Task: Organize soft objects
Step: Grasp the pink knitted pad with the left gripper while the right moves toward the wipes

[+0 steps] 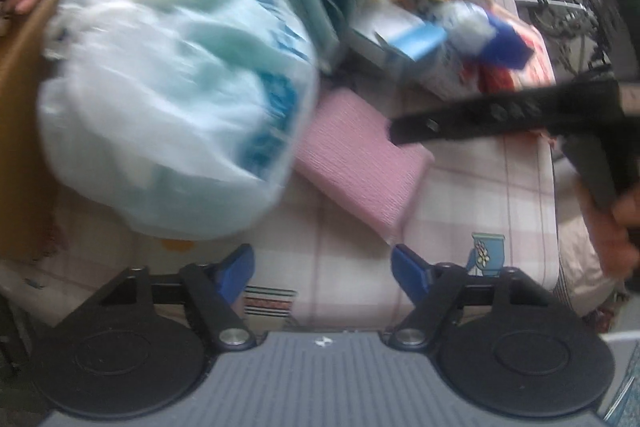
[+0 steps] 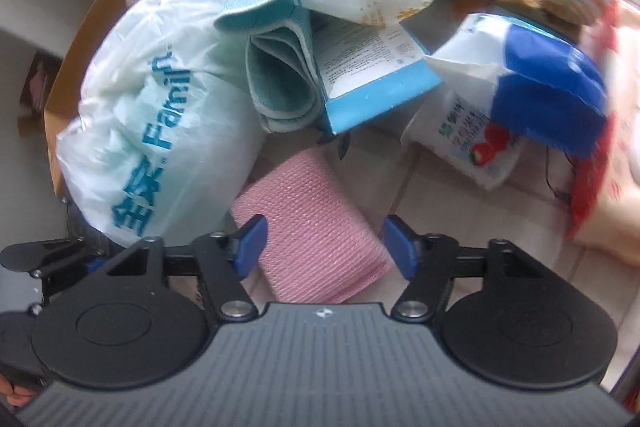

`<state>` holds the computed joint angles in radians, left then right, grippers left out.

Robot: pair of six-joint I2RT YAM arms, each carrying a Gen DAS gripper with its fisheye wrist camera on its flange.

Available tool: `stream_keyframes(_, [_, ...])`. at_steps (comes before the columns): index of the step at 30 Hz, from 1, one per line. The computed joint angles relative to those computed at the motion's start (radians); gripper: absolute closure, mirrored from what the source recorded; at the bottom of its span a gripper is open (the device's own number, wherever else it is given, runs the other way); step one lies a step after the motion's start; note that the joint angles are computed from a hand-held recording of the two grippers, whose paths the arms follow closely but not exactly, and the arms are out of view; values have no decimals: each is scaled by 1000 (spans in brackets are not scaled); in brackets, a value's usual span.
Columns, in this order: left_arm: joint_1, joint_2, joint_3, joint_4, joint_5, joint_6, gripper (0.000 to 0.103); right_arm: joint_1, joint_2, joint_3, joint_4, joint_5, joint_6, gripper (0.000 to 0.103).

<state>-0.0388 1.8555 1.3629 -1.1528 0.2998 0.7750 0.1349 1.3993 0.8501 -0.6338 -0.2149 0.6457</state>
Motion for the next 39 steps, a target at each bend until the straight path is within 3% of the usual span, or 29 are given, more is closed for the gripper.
stream_keyframes(5, [-52, -34, -119, 88, 18, -27, 42, -46, 56, -34, 64, -88, -97, 68])
stream_keyframes(12, [-126, -12, -191, 185, 15, -76, 42, -87, 58, -91, 114, -173, -105, 70])
stream_keyframes(19, [-162, -34, -241, 204, -6, -87, 37, -101, 9, -166, 130, -229, -8, 70])
stream_keyframes(24, [-143, -72, -265, 166, -18, -28, 24, -42, -87, -267, 158, -261, 161, 70])
stream_keyframes(26, [-132, -86, -266, 153, -21, -5, 18, -20, -125, -303, 177, -269, 235, 69])
stream_keyframes(31, [-124, -92, -233, 125, -33, 4, 16, 20, -228, -377, 243, -221, 401, 67])
stream_keyframes(32, [-125, -91, -228, 127, -34, -5, 14, 16, -247, -379, 233, -202, 414, 63])
stream_keyframes(39, [-173, -43, -175, 173, -36, -122, 10, -85, -383, -348, 68, -107, 331, 45])
